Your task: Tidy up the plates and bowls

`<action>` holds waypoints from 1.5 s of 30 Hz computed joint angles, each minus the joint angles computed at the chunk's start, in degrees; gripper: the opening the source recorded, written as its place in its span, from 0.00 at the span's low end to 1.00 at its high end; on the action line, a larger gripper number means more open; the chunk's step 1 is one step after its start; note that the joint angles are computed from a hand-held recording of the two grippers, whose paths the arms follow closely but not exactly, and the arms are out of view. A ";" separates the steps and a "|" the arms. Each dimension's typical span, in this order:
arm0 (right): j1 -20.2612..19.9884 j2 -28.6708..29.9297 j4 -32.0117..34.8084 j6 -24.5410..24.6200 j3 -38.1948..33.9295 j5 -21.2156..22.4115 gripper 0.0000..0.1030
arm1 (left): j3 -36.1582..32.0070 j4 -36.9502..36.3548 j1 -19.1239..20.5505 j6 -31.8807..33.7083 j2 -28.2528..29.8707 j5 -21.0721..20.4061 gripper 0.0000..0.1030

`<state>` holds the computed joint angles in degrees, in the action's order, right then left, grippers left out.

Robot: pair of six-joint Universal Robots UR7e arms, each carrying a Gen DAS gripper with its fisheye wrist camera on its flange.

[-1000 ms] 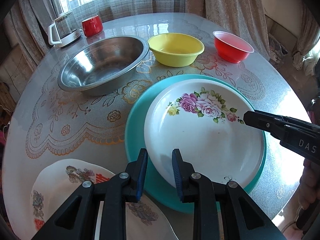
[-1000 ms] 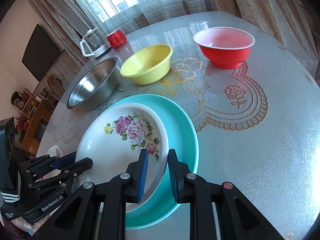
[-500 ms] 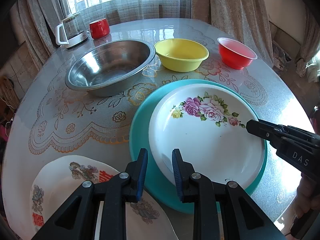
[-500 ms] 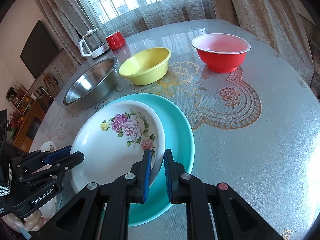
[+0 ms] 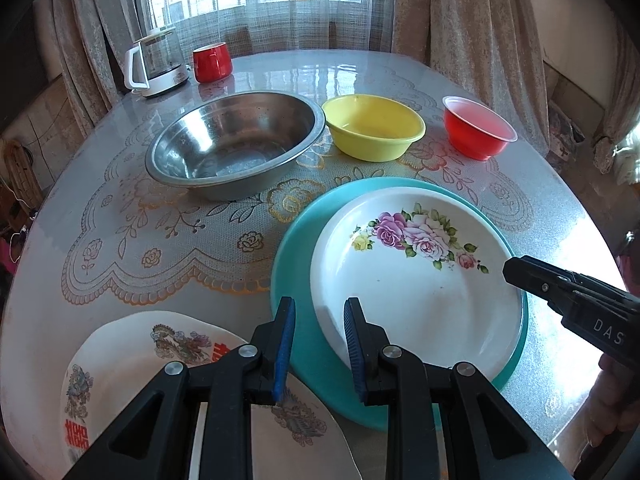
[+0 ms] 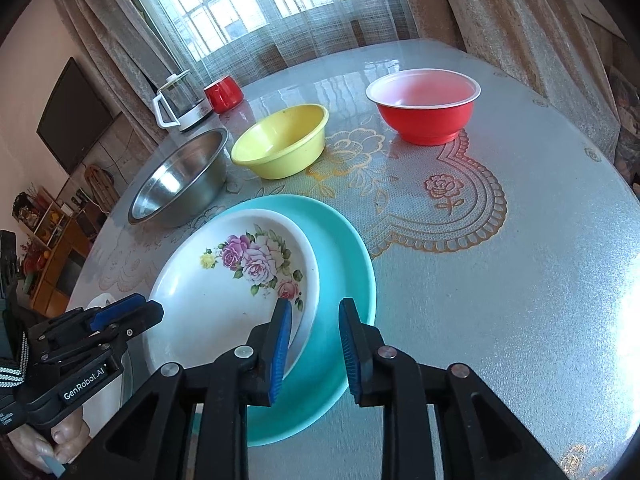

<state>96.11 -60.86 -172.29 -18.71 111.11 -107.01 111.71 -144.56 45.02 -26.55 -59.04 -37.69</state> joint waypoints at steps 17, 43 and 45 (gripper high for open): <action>1.00 -2.04 -3.53 -0.36 2.66 2.67 0.30 | 5.24 -4.82 -1.42 -2.63 -6.05 2.18 0.28; 1.79 -3.11 17.23 -8.43 3.77 23.63 0.39 | 17.69 8.62 -0.88 -23.85 -26.76 9.19 0.33; 1.79 -2.94 18.35 -8.69 3.89 23.34 0.39 | 19.06 8.17 -0.74 -24.08 -28.66 9.30 0.33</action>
<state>97.89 -63.80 -153.94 -27.40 115.00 -83.68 130.78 -136.39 44.28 -50.63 -87.70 -28.39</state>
